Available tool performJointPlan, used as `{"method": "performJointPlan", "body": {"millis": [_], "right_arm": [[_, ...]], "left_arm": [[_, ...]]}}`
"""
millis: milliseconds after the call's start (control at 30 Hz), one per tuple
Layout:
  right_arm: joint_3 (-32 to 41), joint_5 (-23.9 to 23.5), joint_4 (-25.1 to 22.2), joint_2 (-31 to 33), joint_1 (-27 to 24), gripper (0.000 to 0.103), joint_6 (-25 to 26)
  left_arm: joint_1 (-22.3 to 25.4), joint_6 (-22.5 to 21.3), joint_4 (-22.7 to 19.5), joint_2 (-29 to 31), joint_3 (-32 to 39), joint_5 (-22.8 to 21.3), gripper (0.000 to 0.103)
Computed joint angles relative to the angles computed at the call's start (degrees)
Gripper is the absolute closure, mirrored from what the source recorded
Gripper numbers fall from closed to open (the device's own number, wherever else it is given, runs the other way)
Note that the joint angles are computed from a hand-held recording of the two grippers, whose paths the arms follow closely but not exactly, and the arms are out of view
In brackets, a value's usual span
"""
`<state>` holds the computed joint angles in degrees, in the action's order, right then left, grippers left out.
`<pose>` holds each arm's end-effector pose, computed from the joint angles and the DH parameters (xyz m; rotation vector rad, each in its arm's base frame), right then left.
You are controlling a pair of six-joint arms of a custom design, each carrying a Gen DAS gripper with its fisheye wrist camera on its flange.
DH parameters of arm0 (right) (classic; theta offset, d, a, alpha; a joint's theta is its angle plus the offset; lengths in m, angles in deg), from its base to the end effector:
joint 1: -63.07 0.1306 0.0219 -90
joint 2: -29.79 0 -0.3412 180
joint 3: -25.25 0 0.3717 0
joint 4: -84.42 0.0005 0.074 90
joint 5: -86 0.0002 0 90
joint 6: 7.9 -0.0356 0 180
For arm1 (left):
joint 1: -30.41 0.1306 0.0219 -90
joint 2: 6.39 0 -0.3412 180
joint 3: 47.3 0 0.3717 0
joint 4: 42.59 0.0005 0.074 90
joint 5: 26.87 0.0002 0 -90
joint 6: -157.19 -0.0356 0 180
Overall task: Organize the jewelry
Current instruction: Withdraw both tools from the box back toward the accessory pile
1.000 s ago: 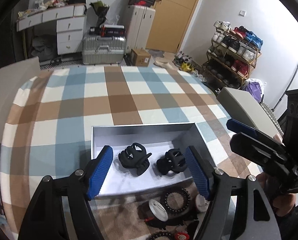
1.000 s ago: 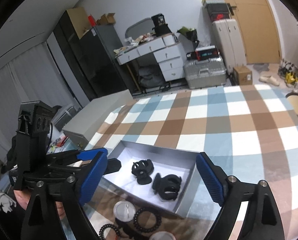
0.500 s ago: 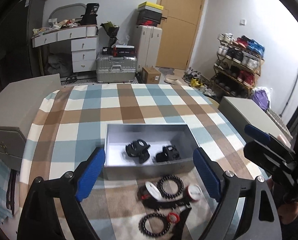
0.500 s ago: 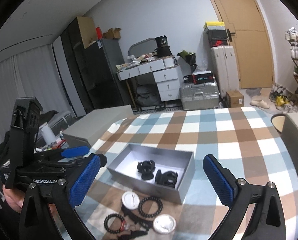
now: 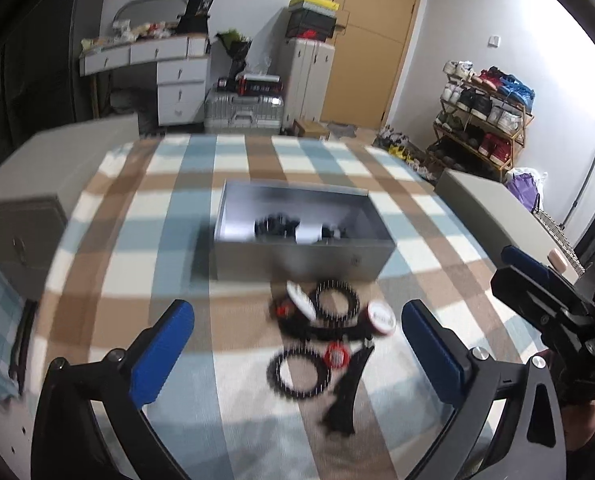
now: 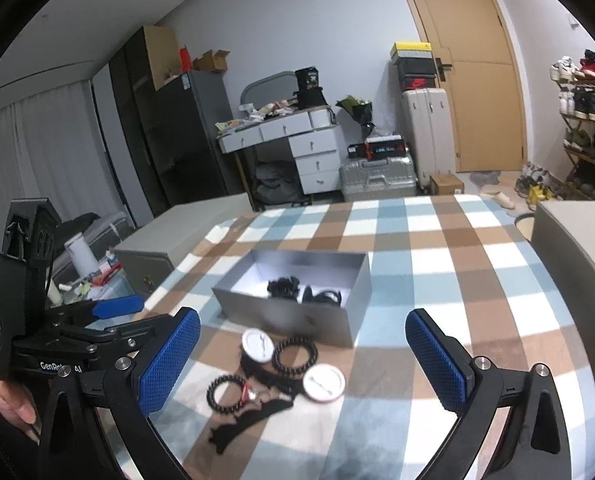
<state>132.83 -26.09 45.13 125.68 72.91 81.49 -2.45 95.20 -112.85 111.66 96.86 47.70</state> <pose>0.5058 0.1008 0.4956 -0.4041 2.0120 0.5085 0.5036 -0.3146 0.5197 -0.0345 2.3173 -0.2254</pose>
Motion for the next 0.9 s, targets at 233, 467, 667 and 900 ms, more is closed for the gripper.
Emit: {"method": "performJointPlan", "body": {"millis": [233,467,667,900], "right_arm": [[-4.96,3.43,-2.3,-2.06,0.75,0.0,1.71],[-6.81,2.89,-5.06,-2.01,0.22,0.0,1.6],[-8.18,2.05,-4.95,-2.72,-0.49,0.0,1.34],[-8.73,1.73,-4.39,-3.19,-0.95,0.0,0.77]], "left_arm": [[0.22,4.67,3.8,-5.88,-12.87,7.03,0.002],[-0.74,4.23,3.26,-6.29,-15.07,11.48,0.002],[-2.06,0.22,-2.29,-1.98,-8.53,9.85,0.002],[-3.14,-3.18,-10.57,3.56,-0.42,8.34,0.026]]}}
